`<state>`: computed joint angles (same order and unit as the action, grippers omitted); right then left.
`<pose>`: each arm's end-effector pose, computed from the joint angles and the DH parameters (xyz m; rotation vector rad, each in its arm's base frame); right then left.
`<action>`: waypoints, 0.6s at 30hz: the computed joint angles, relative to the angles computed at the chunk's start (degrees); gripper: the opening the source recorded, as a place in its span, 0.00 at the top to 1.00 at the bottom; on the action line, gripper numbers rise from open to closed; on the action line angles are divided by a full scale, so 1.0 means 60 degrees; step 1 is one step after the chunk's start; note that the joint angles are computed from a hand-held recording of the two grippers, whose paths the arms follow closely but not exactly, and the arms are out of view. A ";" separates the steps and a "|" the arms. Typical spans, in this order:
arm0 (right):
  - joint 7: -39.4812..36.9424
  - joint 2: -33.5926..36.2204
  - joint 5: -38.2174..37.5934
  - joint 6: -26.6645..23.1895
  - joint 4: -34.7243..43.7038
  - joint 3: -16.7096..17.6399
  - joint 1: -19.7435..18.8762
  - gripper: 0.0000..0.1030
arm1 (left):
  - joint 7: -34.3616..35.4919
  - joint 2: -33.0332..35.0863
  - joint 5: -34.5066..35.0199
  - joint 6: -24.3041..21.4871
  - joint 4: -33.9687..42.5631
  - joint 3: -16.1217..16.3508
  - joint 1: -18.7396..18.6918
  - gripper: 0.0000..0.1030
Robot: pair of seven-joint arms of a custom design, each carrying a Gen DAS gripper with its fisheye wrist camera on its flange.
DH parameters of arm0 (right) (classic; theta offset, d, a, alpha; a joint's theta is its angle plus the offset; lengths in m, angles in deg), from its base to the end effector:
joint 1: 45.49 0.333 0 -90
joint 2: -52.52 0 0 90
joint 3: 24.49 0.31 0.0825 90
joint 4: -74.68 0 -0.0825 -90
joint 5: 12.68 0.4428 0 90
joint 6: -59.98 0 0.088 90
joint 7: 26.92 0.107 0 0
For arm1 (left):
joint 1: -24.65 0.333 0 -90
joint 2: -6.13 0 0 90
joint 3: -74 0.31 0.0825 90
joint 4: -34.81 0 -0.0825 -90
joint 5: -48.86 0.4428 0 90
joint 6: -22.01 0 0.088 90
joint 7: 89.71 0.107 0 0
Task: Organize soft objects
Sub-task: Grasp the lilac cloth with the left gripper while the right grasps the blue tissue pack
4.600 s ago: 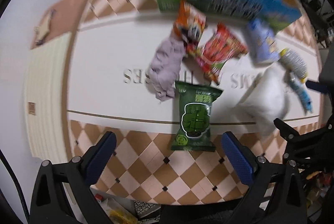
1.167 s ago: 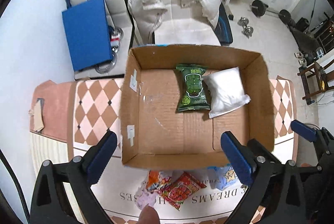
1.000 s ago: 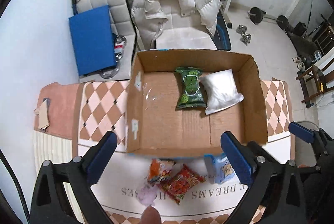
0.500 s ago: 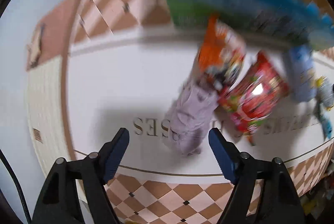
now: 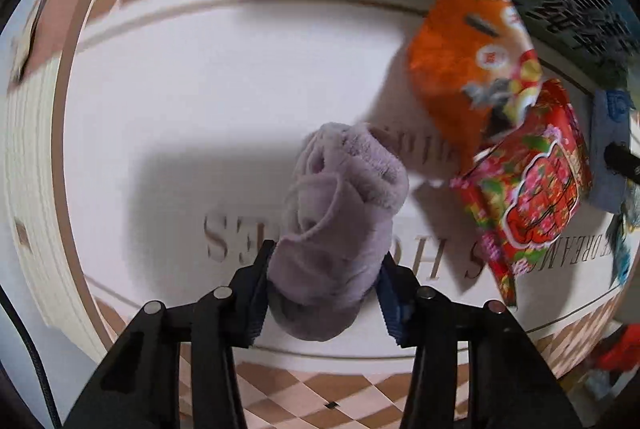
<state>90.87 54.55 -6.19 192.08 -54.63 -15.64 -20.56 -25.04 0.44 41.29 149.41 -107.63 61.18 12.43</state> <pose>0.4723 0.3189 0.3039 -2.2262 2.1626 0.1303 0.4379 -0.2069 0.2627 2.2276 -2.0215 -0.1942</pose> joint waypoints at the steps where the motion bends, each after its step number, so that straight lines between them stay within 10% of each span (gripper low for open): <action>1: 0.0116 0.0012 0.0027 -0.0078 -0.0031 0.0001 0.0002 0.40 | -0.0090 -0.0134 -0.0152 0.0007 -0.0156 0.0004 -0.0012 0.57; 12: 0.0493 -0.2202 0.1143 -0.1091 -0.2265 0.0132 0.0764 0.48 | -0.0721 -0.1087 -0.0902 0.0180 -0.1228 -0.0341 -0.0596 0.57; 18: 0.0102 -0.2797 0.2137 -0.0787 -0.3212 -0.0063 0.1200 0.24 | -0.0440 -0.0570 -0.0660 0.0365 -0.1017 -0.0250 -0.0530 0.57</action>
